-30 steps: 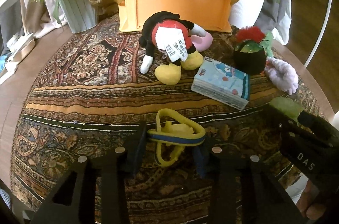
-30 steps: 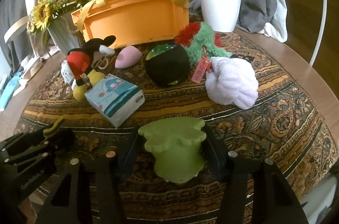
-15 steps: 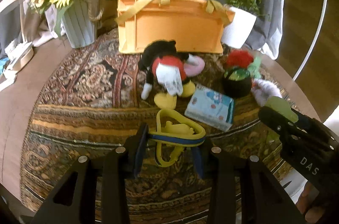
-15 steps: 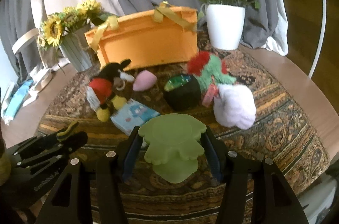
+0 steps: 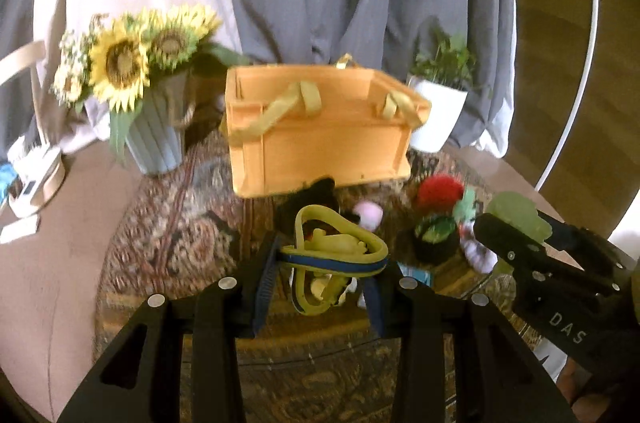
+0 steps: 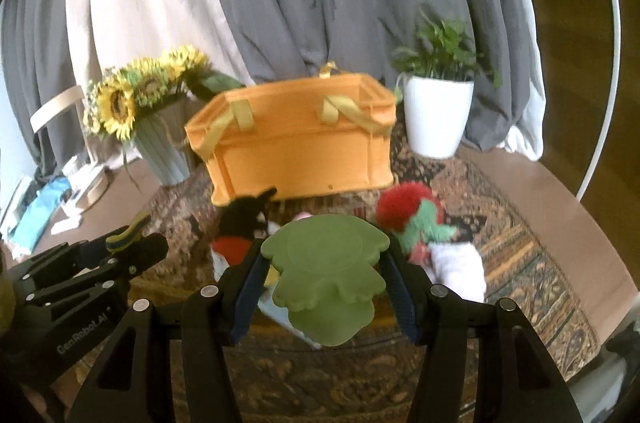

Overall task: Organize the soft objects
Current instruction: 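Lift and carry the yellow strap toy and green frog over the orange crate with both tools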

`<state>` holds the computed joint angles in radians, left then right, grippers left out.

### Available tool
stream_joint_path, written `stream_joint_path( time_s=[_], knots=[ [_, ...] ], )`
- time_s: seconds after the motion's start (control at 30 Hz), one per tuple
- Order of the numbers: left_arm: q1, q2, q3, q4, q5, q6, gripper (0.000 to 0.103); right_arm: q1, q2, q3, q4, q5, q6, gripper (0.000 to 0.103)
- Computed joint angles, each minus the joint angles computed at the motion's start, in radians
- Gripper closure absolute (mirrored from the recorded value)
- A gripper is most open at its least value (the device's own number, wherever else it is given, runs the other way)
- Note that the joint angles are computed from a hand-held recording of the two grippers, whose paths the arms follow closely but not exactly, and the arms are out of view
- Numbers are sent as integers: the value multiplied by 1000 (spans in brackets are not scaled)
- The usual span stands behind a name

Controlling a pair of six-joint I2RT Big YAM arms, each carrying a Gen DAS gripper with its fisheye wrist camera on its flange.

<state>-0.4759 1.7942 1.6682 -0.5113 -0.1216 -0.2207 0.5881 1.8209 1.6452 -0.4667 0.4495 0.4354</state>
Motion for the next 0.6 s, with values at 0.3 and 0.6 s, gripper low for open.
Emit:
stream_joint_path(
  time_s=[0.3, 0.6],
  knots=[
    [29, 28, 95, -7, 30, 45, 65, 6, 30, 97, 0, 58, -14, 46],
    [19, 94, 244, -37, -56, 24, 65, -45, 72, 197, 37, -22, -106, 46]
  ],
)
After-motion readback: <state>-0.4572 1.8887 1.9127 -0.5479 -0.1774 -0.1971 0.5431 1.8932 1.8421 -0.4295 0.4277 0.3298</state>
